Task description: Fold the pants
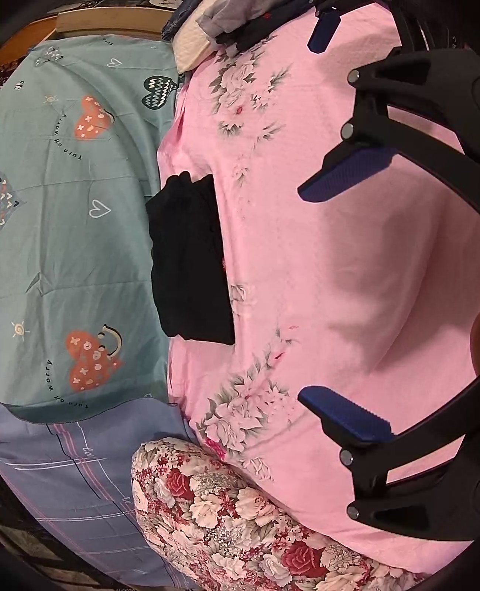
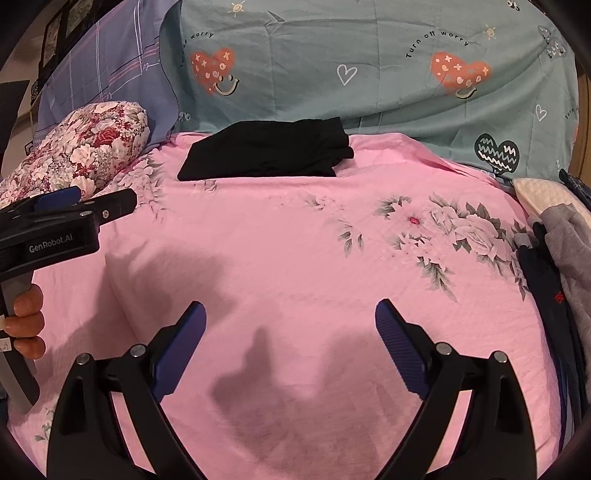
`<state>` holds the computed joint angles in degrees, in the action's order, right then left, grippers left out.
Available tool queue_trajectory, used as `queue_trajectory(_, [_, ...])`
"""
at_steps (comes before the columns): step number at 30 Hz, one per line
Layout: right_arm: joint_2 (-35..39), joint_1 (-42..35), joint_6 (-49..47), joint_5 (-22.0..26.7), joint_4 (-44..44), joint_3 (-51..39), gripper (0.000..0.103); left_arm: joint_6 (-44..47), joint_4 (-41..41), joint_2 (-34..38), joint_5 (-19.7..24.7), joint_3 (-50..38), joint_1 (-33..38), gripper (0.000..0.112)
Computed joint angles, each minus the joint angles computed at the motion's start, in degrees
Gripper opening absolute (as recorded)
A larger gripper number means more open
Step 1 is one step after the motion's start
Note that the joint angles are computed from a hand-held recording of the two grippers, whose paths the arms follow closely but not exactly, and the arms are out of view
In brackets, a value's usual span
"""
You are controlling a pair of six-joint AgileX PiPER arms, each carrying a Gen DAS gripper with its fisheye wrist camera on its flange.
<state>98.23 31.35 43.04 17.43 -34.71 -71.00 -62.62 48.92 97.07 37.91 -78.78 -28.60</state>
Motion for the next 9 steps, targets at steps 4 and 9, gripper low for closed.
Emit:
queue_trajectory(4, [0.01,0.08,0.71,0.1,-0.67,0.0,0.093,0.22,2.08,2.18,5.15,-2.72,-1.46,0.101])
queue_trajectory(9, [-0.46,-0.06,5.09,-0.08,-3.92,0.46,0.093,-0.8,5.09,2.1,5.42,-2.16,-2.66,0.101])
